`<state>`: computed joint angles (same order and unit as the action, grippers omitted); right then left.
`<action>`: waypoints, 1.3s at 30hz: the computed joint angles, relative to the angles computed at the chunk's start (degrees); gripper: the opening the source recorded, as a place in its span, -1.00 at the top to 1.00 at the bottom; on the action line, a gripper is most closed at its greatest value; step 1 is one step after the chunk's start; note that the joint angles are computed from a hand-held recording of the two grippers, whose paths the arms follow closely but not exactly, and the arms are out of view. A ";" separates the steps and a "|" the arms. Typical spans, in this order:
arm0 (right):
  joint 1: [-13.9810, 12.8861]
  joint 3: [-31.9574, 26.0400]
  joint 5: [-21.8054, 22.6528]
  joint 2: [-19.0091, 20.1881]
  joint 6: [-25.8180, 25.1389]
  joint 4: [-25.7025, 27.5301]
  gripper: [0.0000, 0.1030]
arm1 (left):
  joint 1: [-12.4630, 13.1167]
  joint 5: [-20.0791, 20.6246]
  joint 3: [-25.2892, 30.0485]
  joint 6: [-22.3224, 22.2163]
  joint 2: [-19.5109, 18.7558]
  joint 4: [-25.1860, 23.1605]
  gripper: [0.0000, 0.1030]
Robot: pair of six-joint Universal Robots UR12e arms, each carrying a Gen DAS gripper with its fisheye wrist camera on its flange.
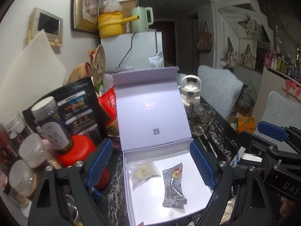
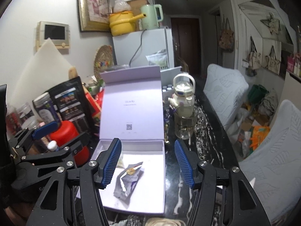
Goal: Organize soft objects
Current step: 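Open both grippers to release the bags into the box and withdraw, then move both tools back toward the remaining items on the table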
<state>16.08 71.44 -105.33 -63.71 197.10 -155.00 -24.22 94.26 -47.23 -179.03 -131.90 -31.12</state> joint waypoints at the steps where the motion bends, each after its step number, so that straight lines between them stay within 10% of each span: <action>1: 0.33 0.63 -0.51 -0.50 -0.28 -0.84 -0.25 | 0.01 -0.08 -1.06 0.08 0.66 0.91 -0.65; 39: 10.75 23.47 -11.81 -13.40 7.43 -10.31 -0.30 | 1.92 -11.47 -37.93 2.52 21.98 20.08 -0.65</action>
